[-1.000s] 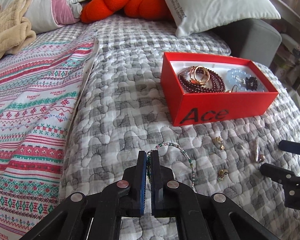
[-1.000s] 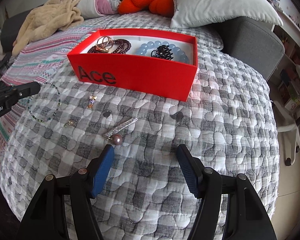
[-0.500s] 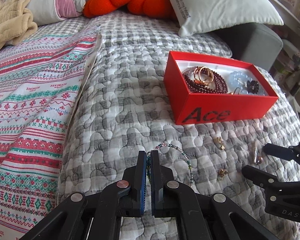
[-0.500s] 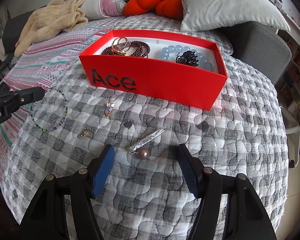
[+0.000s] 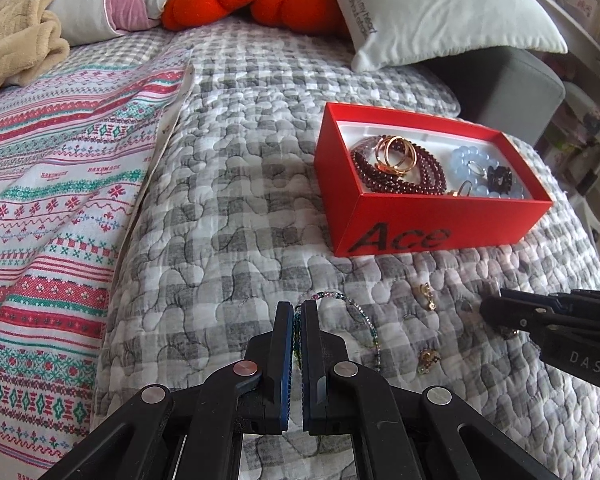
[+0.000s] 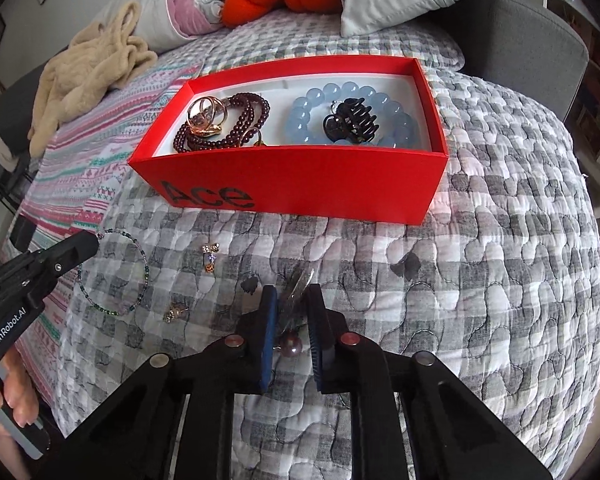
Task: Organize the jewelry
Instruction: 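Grasp the green-beaded bracelet with the left gripper while the right grasps the pearl pendant, then carry the bracelet and pendant over the red box and lower them inside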
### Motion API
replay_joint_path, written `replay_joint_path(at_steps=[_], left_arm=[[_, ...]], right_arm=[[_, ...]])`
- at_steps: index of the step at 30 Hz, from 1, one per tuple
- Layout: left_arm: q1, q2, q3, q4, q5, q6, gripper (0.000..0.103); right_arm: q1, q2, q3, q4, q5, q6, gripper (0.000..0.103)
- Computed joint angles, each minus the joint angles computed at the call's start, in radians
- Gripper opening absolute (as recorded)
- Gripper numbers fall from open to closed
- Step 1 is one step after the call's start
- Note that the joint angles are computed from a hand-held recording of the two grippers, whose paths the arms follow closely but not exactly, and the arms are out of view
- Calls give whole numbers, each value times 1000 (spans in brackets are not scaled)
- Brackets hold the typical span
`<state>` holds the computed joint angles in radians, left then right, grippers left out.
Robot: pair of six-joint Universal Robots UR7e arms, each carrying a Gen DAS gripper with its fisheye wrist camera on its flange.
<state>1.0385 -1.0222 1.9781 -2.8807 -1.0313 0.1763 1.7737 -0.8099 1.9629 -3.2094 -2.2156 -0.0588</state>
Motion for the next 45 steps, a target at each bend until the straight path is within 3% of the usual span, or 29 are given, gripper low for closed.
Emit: replay_joint_path(at_steps=[4,10,21,31,41,45], left_arm=[[-6,-1,3,-3,1,-6,0],[-17,-14,8,-13,-14,-24,0],[-50,-26,-1,-37,-55,-59,0],[-62,7,-46,-89,-132,-101,0],[-58,85,-114,-137,-281,-102,0],[-47,131,-148,-141,-291,-111,0]], right_arm=[[-7,2,0,-9,22,-14,5],[-18,-23,12,-11,78,1,4],[22,-64,53,-102,102,-27,4],[18,-114,59,-167,167,-1,4],[-6,-118,24,-245,194,17,4],[-23,-113,4,-253,207,19,4]])
